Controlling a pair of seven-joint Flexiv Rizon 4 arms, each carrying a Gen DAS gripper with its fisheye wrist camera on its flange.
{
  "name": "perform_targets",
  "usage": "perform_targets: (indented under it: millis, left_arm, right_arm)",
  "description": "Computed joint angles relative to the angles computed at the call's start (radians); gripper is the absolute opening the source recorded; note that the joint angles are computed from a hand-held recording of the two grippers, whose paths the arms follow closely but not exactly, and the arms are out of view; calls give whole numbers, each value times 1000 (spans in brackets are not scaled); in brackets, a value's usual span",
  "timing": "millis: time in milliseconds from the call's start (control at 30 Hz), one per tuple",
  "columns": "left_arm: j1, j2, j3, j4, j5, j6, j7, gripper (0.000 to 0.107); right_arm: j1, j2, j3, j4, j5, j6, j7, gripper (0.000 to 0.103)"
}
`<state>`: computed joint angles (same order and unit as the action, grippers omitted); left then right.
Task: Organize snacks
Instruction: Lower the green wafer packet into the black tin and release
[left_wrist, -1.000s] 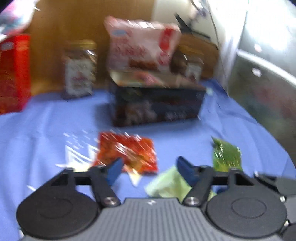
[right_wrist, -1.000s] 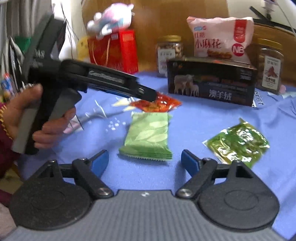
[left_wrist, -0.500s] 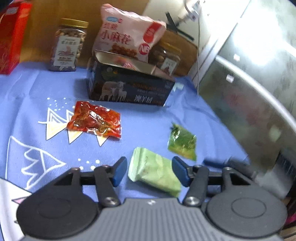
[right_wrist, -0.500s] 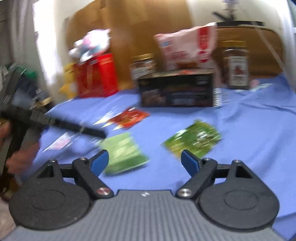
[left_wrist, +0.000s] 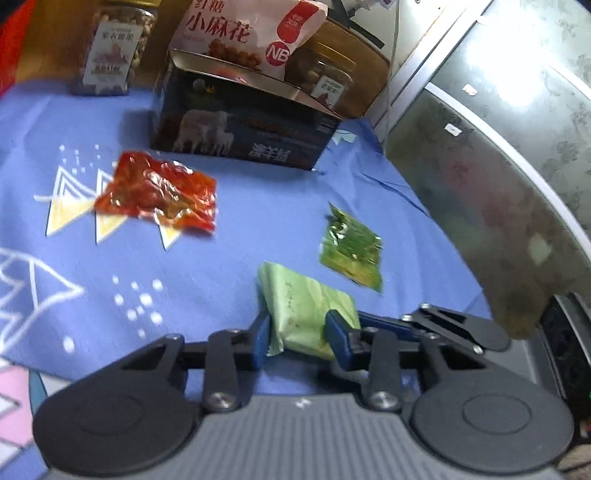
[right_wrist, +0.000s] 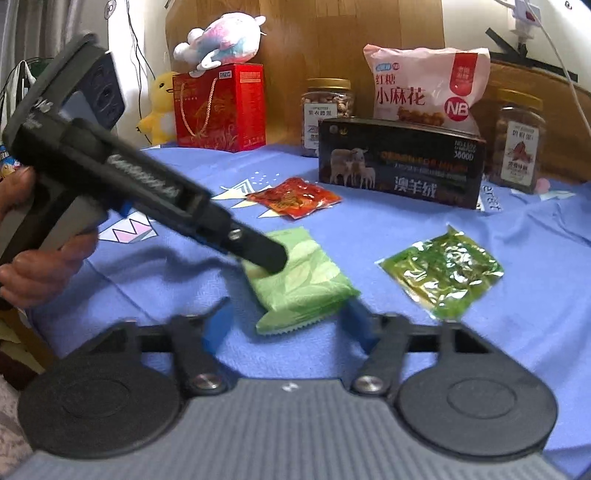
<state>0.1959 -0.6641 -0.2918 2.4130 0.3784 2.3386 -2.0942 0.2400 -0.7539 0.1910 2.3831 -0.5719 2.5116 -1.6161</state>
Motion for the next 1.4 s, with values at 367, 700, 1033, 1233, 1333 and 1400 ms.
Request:
perform_targets:
  millis: [367,700,1033,1233,1333,1400]
  left_arm:
    - [-26,95,37,-1,-11,44,-1,31]
    - [27,115,28,-195,-21,-93,6,31]
    - [-69,29,127,-374,-217,-190,138,39]
    - [-159,17,193,-324,-359,-94,214,39]
    - [-153,31,189,-252,-365,-9,186,43]
    - [-144,41,181,-205,-356,29,158,46]
  right_arm:
    - [-22,-2,4,-54,-44,83,26,28]
    - [28,-57,-32,-319,-44,18,121,28]
    - [106,-150,-84,-594,11,-164,212,35]
    - [76,-148,-65,-567,43,-123,238,41]
    - [37,-126,-54,-501,40,-77,267,45]
    - [15,-119,-48,-459,45,-46,296,53]
